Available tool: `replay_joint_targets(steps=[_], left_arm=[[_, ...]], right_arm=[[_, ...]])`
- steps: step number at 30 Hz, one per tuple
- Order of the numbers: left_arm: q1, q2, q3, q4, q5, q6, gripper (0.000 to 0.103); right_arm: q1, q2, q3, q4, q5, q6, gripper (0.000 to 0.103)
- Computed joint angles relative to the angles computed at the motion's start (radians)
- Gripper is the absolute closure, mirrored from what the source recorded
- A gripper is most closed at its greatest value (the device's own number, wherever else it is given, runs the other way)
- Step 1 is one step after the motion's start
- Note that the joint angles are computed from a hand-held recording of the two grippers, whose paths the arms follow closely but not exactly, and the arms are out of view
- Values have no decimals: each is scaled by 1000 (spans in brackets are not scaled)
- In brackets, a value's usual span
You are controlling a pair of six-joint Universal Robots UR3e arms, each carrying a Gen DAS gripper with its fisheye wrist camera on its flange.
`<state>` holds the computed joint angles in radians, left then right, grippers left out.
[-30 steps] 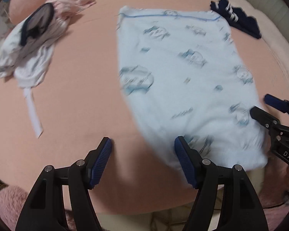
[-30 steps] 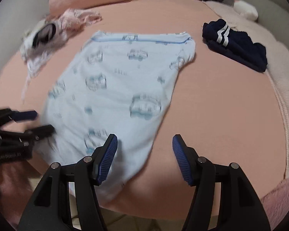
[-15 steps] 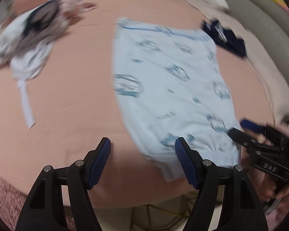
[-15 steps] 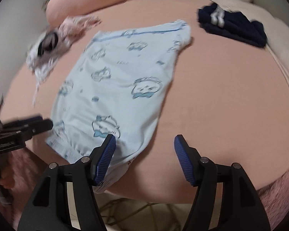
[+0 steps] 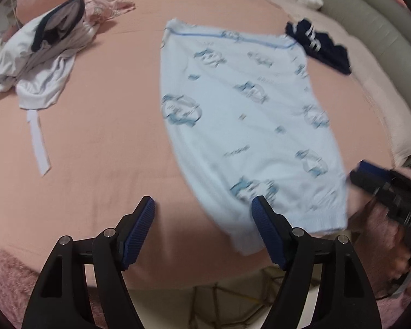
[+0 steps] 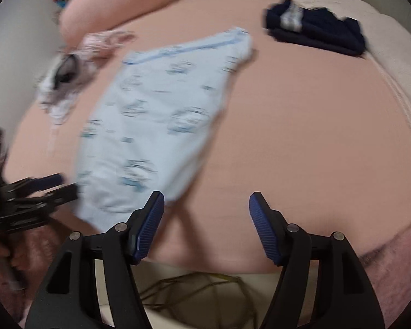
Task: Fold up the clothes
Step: 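Press the cuff end flat with the left gripper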
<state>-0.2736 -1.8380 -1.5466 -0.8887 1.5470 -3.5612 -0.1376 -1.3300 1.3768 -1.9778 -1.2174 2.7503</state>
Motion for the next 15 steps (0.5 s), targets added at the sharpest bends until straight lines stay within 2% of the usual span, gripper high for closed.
replay_joint_targets(steps=[2,5,7,10,15], left_arm=[[-6,-34,26,-28,17,5,27],[-26,-52,43,-76,52,-1,27],[-16,-36,22,-67,44,-3,27],[-2,-14,-22,-18,26,-13,27],[5,-5,-49,62,18,-31,27]], right_arm=[[22,1,-2,6,15,-32,37],[58,41,-27,33,-57,-21,37],[28,40,-27,46,-47,-20,36],[5,29,-5,16,-108,-4,38],[-55,48,-34,-7,19,45,39]])
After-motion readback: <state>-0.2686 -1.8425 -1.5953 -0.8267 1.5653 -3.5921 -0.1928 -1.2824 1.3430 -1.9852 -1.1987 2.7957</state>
